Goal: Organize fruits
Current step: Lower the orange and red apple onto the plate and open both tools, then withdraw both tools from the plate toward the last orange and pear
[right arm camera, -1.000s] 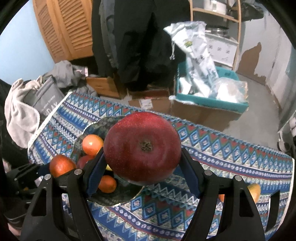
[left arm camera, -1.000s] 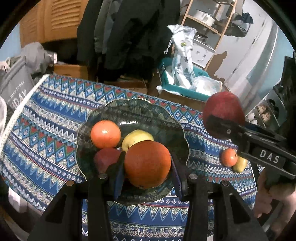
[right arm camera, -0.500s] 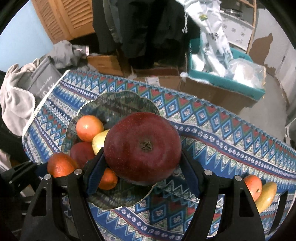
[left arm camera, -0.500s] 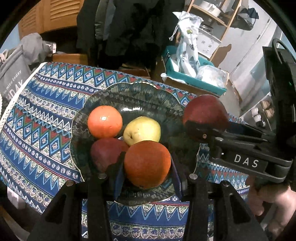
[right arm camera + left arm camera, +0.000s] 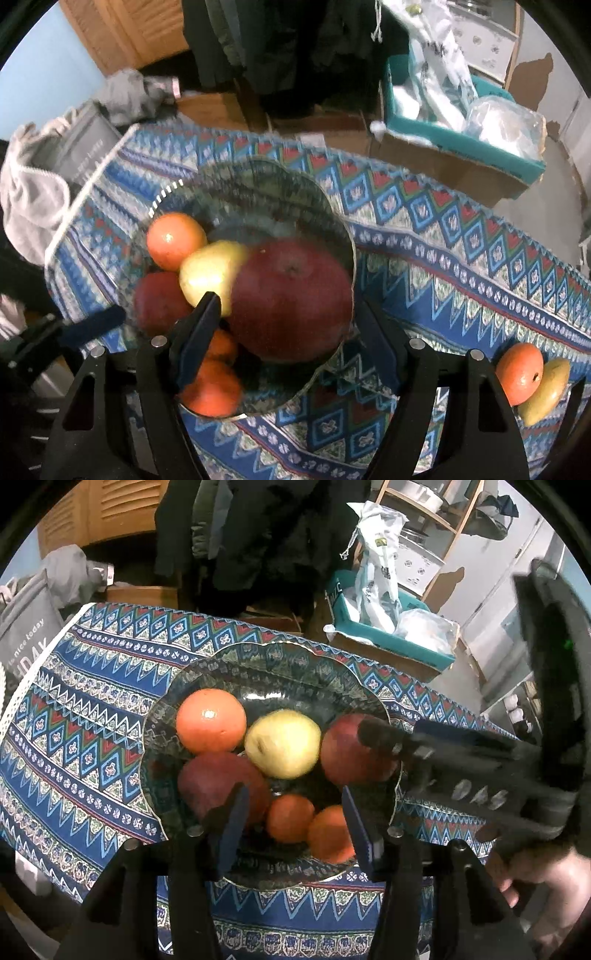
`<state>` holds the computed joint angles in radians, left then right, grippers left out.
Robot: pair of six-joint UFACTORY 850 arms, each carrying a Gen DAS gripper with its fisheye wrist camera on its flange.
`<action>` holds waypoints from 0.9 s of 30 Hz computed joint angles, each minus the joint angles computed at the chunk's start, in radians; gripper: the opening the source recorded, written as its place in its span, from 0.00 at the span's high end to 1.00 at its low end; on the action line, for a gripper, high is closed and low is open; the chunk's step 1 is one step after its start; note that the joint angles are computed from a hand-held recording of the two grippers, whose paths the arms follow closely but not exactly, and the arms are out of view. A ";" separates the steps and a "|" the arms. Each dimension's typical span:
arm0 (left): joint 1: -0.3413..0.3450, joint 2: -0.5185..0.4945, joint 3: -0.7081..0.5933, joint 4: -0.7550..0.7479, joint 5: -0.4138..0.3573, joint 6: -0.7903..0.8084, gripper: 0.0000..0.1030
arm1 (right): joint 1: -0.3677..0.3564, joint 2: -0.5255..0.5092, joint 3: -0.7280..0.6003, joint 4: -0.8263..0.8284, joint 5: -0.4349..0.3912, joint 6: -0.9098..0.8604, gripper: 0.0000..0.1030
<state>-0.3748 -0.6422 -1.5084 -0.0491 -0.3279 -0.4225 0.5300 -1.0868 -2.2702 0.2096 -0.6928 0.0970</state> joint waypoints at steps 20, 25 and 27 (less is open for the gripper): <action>-0.020 0.047 0.017 0.117 0.054 -0.127 0.43 | -0.006 0.192 0.216 -0.240 0.154 0.196 0.25; -0.033 0.057 0.016 0.165 0.062 -0.163 0.41 | -0.009 0.252 0.298 -0.316 0.194 0.260 0.25; -0.039 0.063 0.015 0.188 0.067 -0.185 0.39 | -0.011 0.276 0.330 -0.336 0.209 0.280 0.25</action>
